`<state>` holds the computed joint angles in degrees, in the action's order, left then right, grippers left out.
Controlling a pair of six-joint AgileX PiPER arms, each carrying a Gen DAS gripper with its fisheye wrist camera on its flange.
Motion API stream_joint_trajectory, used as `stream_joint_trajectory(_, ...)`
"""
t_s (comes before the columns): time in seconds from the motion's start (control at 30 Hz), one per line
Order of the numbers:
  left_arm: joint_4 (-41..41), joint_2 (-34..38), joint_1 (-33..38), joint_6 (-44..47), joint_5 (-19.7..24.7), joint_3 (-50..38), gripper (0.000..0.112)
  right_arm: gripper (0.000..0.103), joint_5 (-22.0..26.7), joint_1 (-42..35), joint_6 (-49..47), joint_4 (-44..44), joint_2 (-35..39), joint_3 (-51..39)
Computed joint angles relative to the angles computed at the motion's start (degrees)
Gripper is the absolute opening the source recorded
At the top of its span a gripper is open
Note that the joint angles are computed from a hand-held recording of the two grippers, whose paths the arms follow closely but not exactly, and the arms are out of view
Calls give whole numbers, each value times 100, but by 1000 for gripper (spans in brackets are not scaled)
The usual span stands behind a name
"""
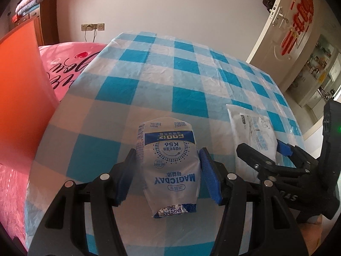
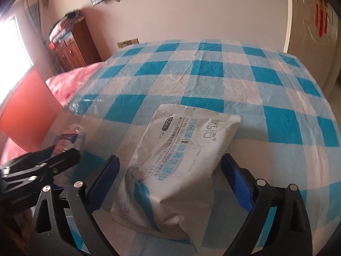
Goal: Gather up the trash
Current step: 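Grasp the white wipes packet with right tool while left tool grasps MAGICDAY milk bag, then lift the wipes packet with right tool while left tool lifts milk bag toward bucket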
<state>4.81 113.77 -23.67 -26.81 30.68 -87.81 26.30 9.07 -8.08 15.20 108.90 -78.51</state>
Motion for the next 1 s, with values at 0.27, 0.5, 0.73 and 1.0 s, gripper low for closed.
stream_joint_trajectory(0.27,-319,-216,93,446,-245,394,60,95,228,426,1454,-1821,203,-282)
stream_joint_trajectory(0.5,-785,-306,115,1014,-430,634,60,79,125,496,2067,-2414,157,-187)
stream_joint_trajectory(0.73,-1459,-536,236,1764,-681,998,61,73,-11,584,2261,-2698,62,-41)
stream_joint_trajectory(1.0,-2612,-872,482,2968,-882,1481,61,69,-508,376,2194,-2331,-234,363)
